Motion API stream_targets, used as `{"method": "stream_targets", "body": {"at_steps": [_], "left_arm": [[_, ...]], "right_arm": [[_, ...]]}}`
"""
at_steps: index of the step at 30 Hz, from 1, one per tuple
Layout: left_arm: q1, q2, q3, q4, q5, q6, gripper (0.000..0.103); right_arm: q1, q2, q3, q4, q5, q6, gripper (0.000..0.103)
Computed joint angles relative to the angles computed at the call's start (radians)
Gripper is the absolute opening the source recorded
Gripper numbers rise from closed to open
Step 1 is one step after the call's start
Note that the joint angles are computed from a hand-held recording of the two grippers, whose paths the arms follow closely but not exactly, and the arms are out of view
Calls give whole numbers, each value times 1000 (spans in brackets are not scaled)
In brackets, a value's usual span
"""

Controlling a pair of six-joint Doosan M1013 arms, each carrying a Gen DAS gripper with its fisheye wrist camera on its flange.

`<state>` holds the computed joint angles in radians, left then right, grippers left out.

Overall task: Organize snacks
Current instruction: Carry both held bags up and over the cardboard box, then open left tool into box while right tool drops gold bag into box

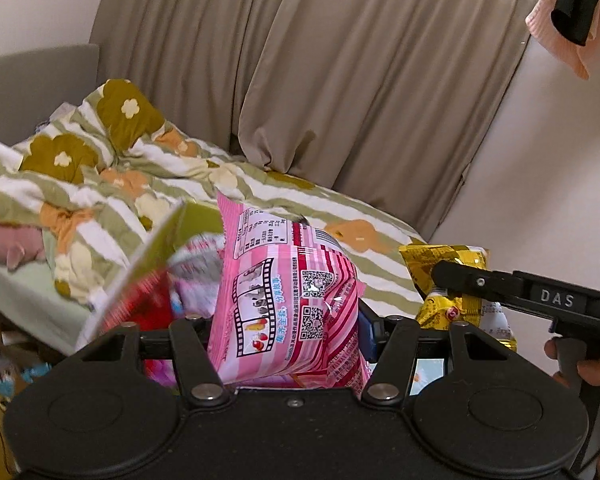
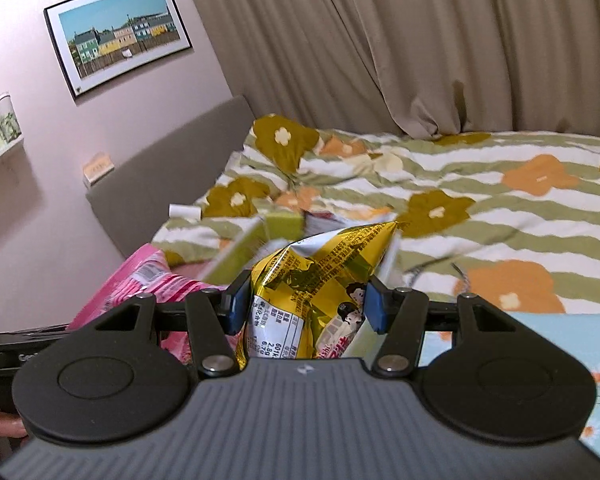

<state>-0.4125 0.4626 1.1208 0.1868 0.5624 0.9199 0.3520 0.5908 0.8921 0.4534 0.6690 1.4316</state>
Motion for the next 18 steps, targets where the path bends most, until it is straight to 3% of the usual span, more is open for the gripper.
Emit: {"method": "stream_targets", "body": {"at_steps": [6, 11, 13, 15, 18], "left_arm": [[82, 68, -123, -250, 75, 301, 64], [121, 154, -255, -390, 185, 427, 66], [130, 185, -301, -408, 223, 419, 75], [134, 199, -320, -404, 235, 402, 99], [131, 201, -319, -359, 235, 382, 101]], "right_arm": [[63, 74, -134, -193, -6, 236, 71], [95, 146, -255, -339, 57, 407, 71], [99, 167, -289, -370, 84, 451, 71], [101, 180, -310, -388, 105, 477, 71], [102, 201, -343, -413, 138, 504, 71]]}}
